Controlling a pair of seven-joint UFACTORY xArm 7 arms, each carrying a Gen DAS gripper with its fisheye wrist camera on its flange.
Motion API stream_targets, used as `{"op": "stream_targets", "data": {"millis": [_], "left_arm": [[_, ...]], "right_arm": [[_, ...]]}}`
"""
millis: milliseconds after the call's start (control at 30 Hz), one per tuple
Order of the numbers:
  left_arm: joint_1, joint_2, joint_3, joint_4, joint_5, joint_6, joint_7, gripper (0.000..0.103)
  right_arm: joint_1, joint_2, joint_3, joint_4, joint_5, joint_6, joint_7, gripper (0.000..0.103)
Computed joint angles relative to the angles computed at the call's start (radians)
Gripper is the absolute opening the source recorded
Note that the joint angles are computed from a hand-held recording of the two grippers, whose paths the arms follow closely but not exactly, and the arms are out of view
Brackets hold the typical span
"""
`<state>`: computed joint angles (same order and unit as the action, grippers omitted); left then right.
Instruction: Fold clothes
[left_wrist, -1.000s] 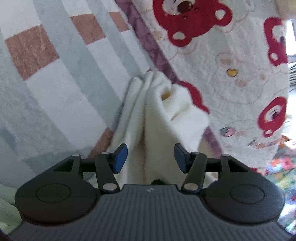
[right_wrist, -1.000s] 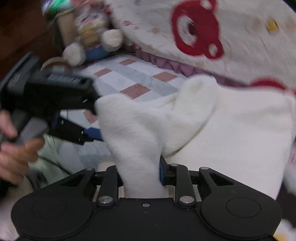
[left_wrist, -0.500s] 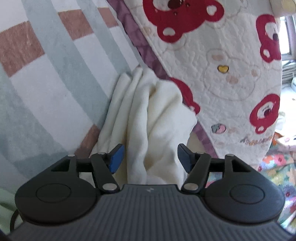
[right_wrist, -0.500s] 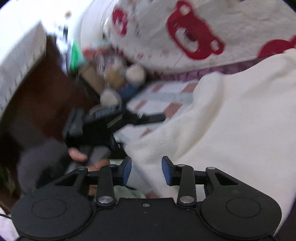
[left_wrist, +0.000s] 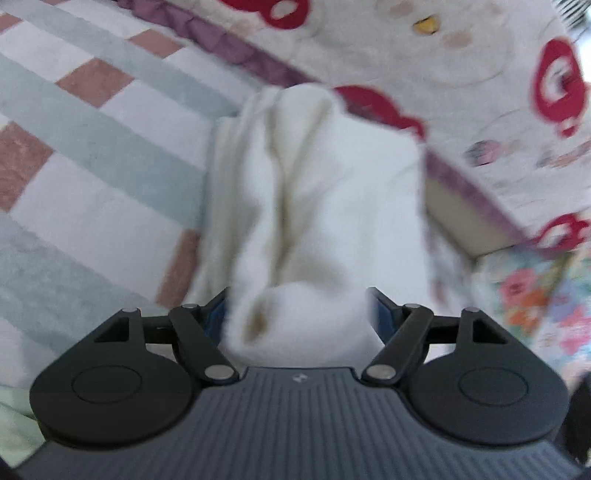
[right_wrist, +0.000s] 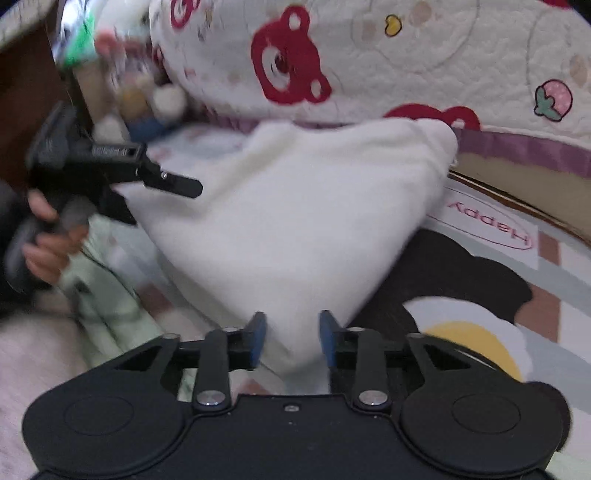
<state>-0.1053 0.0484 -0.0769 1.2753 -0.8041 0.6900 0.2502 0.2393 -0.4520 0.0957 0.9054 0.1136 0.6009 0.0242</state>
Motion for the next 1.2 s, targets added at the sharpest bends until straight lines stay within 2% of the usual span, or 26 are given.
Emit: {"op": "stream_targets", "data": {"millis": [33, 67, 133, 167, 233, 267, 333, 367, 433, 500, 633, 700, 833, 933, 1000, 1067, 1100, 1167, 1200], "left_arm": [[-0.01, 0.0, -0.006, -0.009, 0.033, -0.046, -0.003, 0.069], [-0.02, 0.0, -0.011, -0.019, 0.069, -0.093, -0.009, 0.053], [-0.038, 0.001, -0.019, -0.037, 0.15, -0.184, -0.029, 0.033], [-0.043, -0.023, -0.021, -0.063, 0.169, -0.221, -0.035, 0.028], [-0.054, -0.07, -0.022, -0.112, 0.2, -0.294, -0.04, 0.028], [-0.059, -0.094, -0.015, -0.137, 0.166, -0.316, -0.048, 0.028], [-0.091, -0.095, 0.028, -0.142, 0.163, -0.3, -0.085, 0.029], [-0.06, -0.075, 0.0, -0.13, 0.224, -0.273, -0.142, 0.029], [-0.061, -0.043, -0.003, -0.105, 0.341, -0.229, -0.229, 0.03], [-0.064, -0.038, -0.007, -0.102, 0.42, -0.246, -0.309, 0.03], [-0.054, -0.053, 0.0, -0.125, 0.397, -0.255, -0.33, 0.033], [-0.049, -0.05, 0.004, -0.123, 0.399, -0.243, -0.352, 0.037], [-0.046, -0.051, 0.003, -0.13, 0.454, -0.257, -0.411, 0.04], [-0.054, -0.038, -0.004, -0.115, 0.628, -0.252, -0.533, 0.043], [-0.057, -0.035, -0.005, -0.112, 0.672, -0.246, -0.556, 0.044], [-0.051, -0.042, -0.002, -0.12, 0.604, -0.24, -0.491, 0.044], [-0.047, -0.045, 0.001, -0.122, 0.559, -0.233, -0.449, 0.044], [-0.039, -0.049, 0.008, -0.124, 0.482, -0.221, -0.403, 0.045], [-0.037, -0.05, 0.009, -0.125, 0.482, -0.222, -0.406, 0.045]], "right_arm": [[-0.004, 0.0, 0.015, -0.015, -0.025, -0.014, -0.005, 0.042], [-0.012, 0.003, 0.035, -0.028, -0.066, -0.043, -0.015, 0.042], [-0.038, 0.011, 0.085, -0.045, -0.177, -0.092, -0.031, 0.042], [-0.051, 0.019, 0.108, -0.045, -0.233, -0.106, -0.036, 0.042], [-0.075, 0.036, 0.15, -0.042, -0.337, -0.131, -0.035, 0.042], [-0.075, 0.043, 0.154, -0.038, -0.353, -0.14, -0.024, 0.042], [-0.07, 0.07, 0.141, -0.016, -0.356, -0.152, -0.01, 0.042], [-0.07, 0.073, 0.136, -0.015, -0.359, -0.161, 0.002, 0.043], [-0.071, 0.082, 0.126, -0.018, -0.37, -0.191, 0.009, 0.044], [-0.054, 0.1, 0.107, -0.009, -0.37, -0.222, -0.029, 0.044], [-0.016, 0.146, 0.07, 0.038, -0.32, -0.221, -0.116, 0.044], [0.02, 0.149, 0.038, 0.026, -0.26, -0.209, -0.185, 0.049], [0.136, 0.13, -0.077, 0.009, 0.032, -0.116, -0.404, 0.05], [0.129, 0.124, -0.086, 0.003, 0.14, -0.093, -0.439, 0.049], [0.127, 0.134, -0.106, 0.033, 0.233, -0.043, -0.447, 0.049], [0.115, 0.15, -0.121, 0.083, 0.301, 0.041, -0.464, 0.049], [0.109, 0.156, -0.131, 0.114, 0.337, 0.085, -0.479, 0.044], [0.119, 0.148, -0.174, 0.154, 0.494, 0.109, -0.563, 0.035], [0.123, 0.146, -0.192, 0.172, 0.574, 0.105, -0.601, 0.035]]}}
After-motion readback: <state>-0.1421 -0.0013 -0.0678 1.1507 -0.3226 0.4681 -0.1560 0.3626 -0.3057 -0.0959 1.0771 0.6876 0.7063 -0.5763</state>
